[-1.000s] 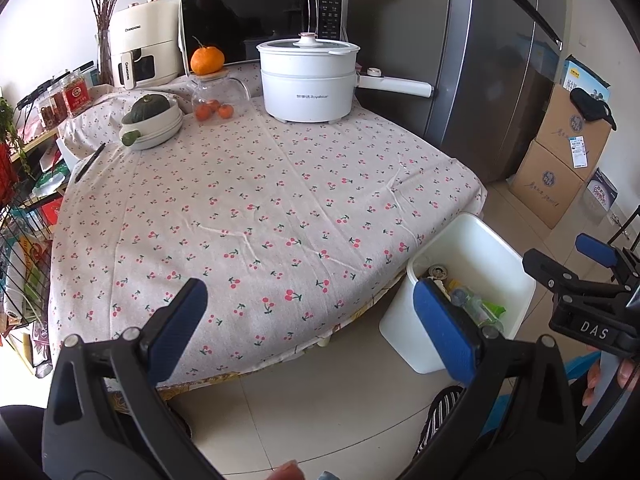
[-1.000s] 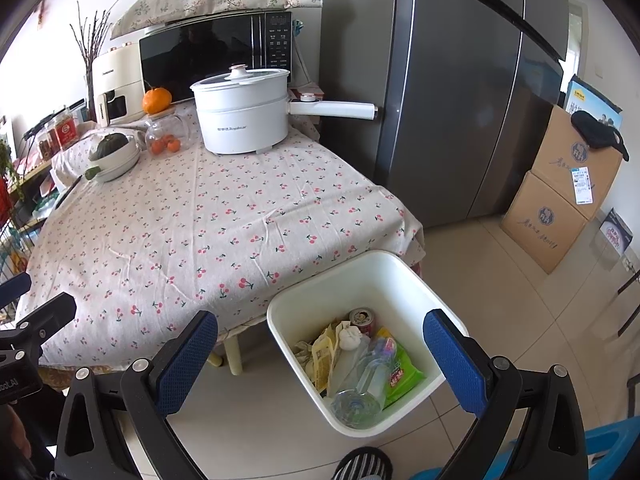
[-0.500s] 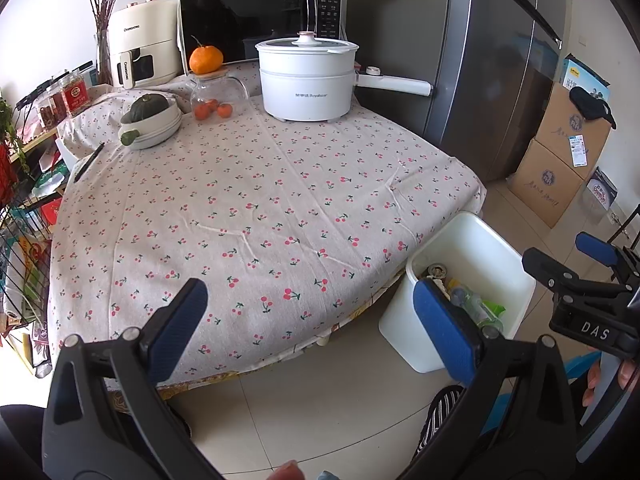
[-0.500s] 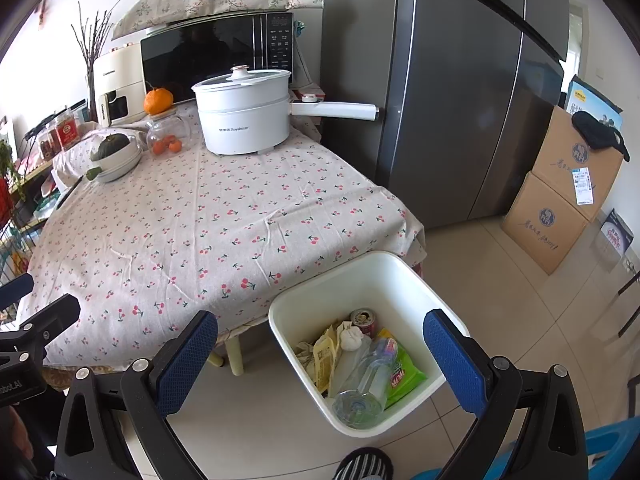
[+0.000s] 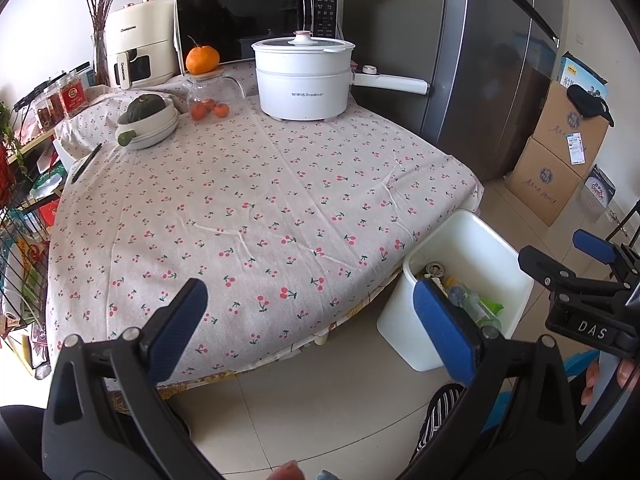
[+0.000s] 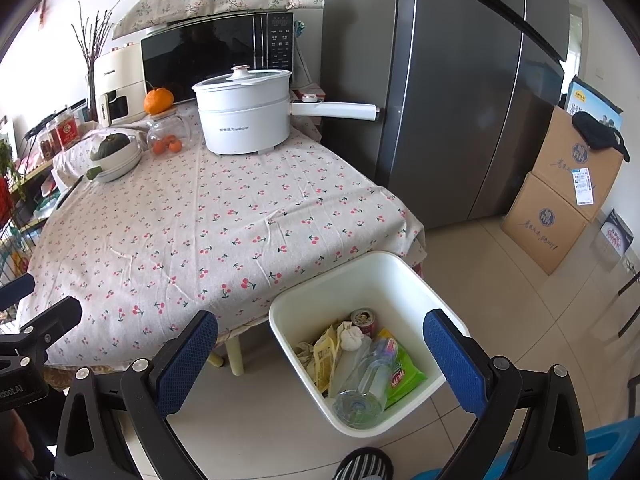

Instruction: Collect trash

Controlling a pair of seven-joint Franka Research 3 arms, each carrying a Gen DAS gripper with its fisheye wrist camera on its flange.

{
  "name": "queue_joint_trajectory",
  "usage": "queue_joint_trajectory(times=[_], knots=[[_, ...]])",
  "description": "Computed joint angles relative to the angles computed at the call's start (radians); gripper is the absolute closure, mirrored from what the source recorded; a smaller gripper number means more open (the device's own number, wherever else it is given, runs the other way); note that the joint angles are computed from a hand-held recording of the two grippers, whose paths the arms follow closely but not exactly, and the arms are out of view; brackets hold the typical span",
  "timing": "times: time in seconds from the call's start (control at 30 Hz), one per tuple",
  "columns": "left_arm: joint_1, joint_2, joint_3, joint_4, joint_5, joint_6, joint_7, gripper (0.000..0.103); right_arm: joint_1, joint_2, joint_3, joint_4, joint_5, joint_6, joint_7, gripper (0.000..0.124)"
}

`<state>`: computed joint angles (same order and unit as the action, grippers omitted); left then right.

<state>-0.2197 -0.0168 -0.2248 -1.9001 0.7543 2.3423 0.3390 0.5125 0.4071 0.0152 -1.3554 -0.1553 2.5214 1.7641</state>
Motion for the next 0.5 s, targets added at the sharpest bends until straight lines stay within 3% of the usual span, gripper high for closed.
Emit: queue_joint_trajectory(times=[0.5], knots=[[0.0, 0.0, 0.002, 0.002, -0.003, 0.003, 0.004, 0.001, 0.006, 0.0, -0.005, -0.002, -0.014, 0.003, 0.017, 0.021]])
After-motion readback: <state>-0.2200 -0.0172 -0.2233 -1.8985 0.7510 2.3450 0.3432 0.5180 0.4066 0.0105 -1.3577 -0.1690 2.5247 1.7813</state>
